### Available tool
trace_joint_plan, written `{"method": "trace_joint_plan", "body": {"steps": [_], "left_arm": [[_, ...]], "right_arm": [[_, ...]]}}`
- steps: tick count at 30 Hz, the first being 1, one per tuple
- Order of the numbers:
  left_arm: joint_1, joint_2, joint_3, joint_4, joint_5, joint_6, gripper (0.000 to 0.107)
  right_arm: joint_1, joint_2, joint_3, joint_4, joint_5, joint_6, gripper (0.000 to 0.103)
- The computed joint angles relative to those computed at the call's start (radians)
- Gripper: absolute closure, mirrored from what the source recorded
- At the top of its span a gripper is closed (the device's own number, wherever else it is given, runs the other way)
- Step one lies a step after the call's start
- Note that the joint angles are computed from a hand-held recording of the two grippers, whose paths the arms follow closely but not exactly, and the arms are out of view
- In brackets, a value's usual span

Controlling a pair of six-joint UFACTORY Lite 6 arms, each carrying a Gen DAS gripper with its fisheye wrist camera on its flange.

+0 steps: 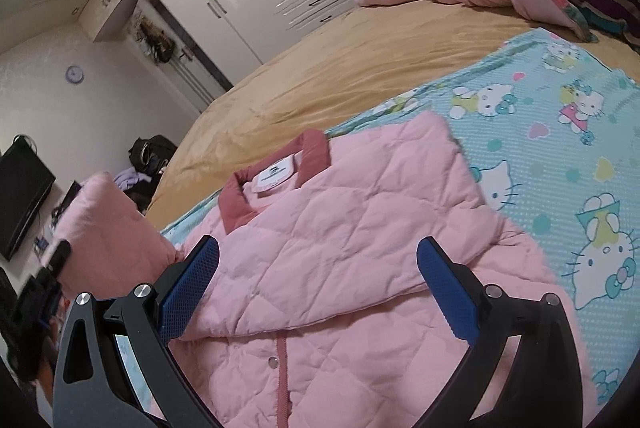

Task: Fold large clothes
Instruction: 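Carry the sleeve across the jacket front with the left tool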

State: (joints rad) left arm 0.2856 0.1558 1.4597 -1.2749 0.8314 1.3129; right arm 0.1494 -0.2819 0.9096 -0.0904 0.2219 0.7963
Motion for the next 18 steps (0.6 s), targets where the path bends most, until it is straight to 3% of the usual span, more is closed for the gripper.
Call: {"method": "trace_joint_plan", "body": {"steps": [3, 12, 18], "left_arm": [[-0.083, -0.020, -0.082, 0.025, -0.068, 0.064, 0.100], [-0.315, -0.034, -0.250, 0.123, -0.319, 0.182, 0.100], [-0.453, 0.042, -0.311, 0.327, -0.493, 0.139, 0.097]], "right_arm": [[-0.020, -0.020, -0.014, -0.029, 0.004, 0.024, 0.004], [-0.146, -0.069, -0.079, 0.406, -0.008, -0.400, 0.004], [-0.224, -0.084, -0.111, 0.641, 0.008, -0.629, 0.004]]}}
